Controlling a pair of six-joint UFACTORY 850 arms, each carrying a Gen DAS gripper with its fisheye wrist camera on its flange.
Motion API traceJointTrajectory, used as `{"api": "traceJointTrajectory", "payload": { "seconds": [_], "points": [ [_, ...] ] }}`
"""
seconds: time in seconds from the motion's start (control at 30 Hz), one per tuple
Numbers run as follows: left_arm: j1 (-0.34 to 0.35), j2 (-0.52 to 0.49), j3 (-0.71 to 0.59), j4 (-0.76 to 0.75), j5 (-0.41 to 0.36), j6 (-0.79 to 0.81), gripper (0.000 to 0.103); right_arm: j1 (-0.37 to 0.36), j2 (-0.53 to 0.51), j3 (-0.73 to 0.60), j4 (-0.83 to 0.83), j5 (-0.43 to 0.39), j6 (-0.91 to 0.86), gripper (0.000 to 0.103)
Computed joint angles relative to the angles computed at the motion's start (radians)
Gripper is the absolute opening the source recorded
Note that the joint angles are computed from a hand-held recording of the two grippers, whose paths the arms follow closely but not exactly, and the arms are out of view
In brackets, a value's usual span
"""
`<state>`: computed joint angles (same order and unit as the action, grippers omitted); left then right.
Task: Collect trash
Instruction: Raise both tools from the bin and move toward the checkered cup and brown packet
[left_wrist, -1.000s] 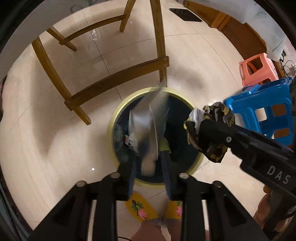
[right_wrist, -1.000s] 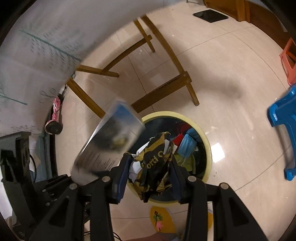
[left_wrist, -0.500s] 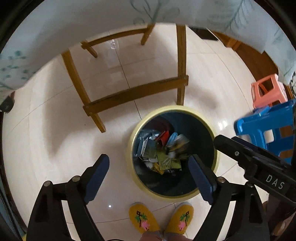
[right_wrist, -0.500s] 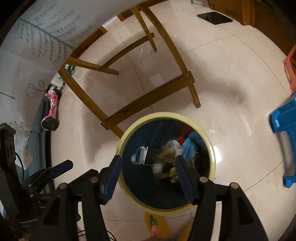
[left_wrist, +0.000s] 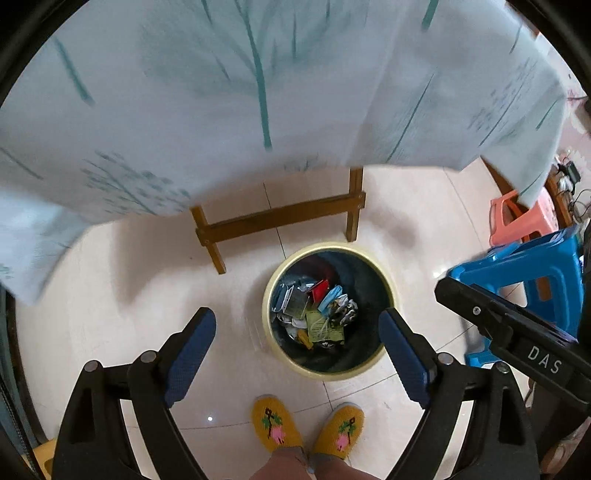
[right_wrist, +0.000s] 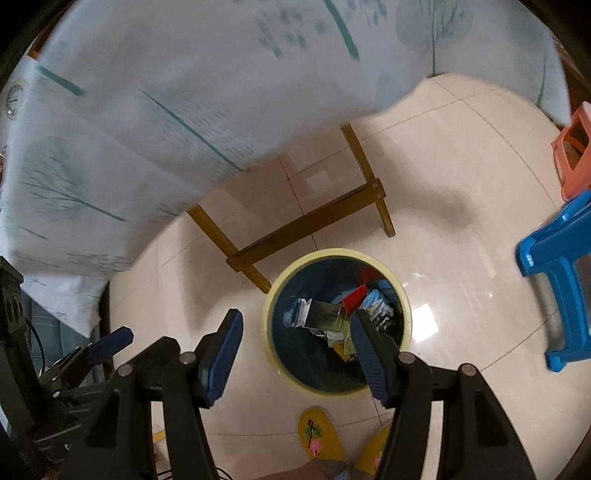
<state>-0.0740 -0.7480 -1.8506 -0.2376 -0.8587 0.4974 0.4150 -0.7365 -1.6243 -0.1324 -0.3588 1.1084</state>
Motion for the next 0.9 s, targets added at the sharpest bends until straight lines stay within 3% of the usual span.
{"api": "traceJointTrajectory", "payload": {
  "seconds": [0.33, 0.6, 0.73, 0.9],
  "points": [
    [0.029, 0.080, -0.163, -0.013, -0.186, -0.068, 0.089, 0.019, 0.128, -0.081, 0.021, -0.222, -0.068, 0.061],
    [0.056, 0.099, -0.325, -0.047, -0.282, -0.111, 0.090, 0.037, 0.139, -0.256, 0.035, -0.383, -0.183, 0.061],
    [0.066, 0.079, -0.432, -0.042, -0.310, -0.152, 0.090, 0.047, 0.117, -0.359, 0.020, -0.436, -0.241, 0.061],
    [0.087, -0.022, -0.676, -0.052, -0.402, -0.233, 0.090, 0.051, 0.081, -0.474, 0.015, -0.476, -0.305, 0.061]
  ]
}}
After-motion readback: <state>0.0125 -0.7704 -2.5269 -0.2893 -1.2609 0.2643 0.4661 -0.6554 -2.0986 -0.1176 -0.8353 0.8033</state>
